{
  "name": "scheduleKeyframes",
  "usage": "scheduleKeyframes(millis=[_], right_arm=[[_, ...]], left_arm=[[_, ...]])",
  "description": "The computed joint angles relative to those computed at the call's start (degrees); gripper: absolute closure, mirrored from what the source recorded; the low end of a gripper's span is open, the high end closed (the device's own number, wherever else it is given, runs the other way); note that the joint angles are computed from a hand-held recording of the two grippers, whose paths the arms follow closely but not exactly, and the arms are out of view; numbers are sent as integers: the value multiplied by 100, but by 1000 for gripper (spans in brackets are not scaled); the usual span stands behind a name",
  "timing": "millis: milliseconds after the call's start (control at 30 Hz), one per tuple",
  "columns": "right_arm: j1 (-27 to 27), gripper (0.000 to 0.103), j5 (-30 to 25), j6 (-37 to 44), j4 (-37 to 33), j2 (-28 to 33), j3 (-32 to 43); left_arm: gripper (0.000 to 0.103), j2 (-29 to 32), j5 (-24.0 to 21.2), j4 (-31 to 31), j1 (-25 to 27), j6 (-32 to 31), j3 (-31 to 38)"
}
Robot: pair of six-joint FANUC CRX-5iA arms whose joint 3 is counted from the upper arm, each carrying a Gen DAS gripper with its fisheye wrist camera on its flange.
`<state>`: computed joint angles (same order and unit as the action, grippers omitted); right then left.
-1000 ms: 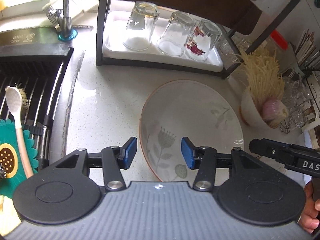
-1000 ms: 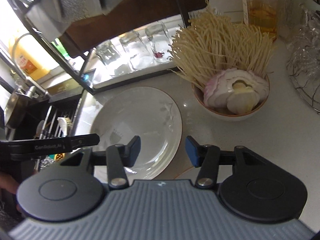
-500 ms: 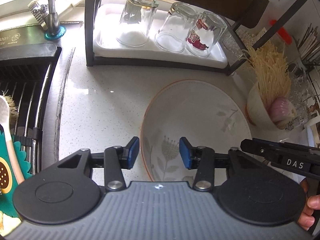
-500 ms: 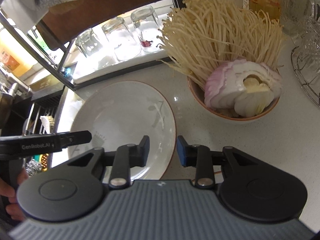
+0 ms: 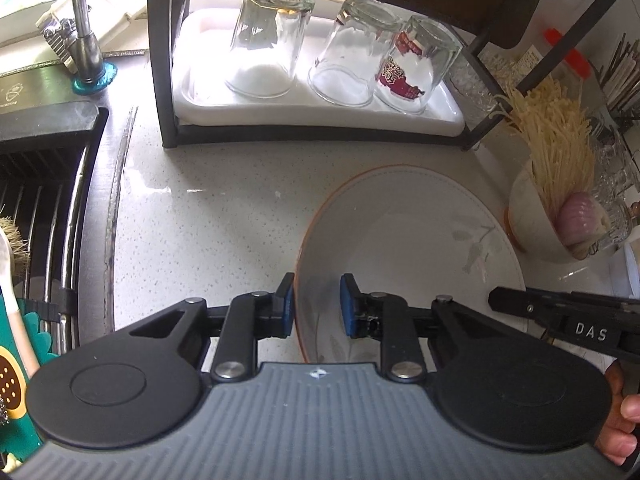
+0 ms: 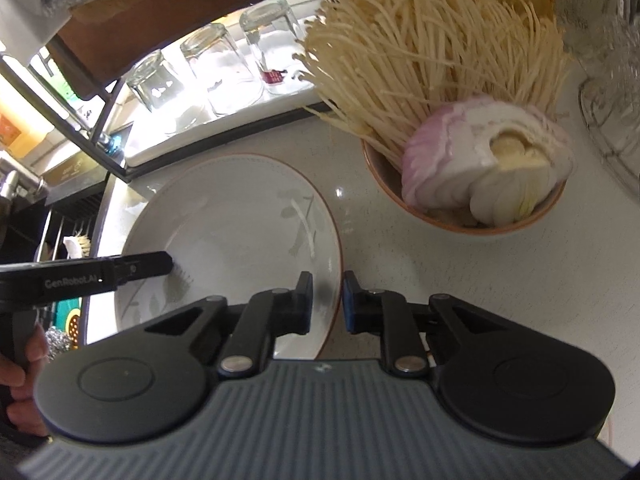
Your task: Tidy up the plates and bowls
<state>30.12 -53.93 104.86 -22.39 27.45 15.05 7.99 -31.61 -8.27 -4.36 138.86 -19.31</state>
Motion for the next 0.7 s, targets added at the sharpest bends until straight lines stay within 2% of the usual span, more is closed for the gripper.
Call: scheduleKeyframes(millis=[167,367,600,700], right_arm=[[9,87,30,-25,31,-34,-45],[-9,87,-98,-266,128,-91,-74],[-71,87,-29,-204,-4,-332,-226],[-74,87,-7,-196,52,-473,-304]], left_arm=[[79,-11,184,129,70,-83,-91],[81,-73,366,637,173,-694,-304],[81,-300,243,673,128,-758,-349],[82,-390,30,574,72,-742,-203]])
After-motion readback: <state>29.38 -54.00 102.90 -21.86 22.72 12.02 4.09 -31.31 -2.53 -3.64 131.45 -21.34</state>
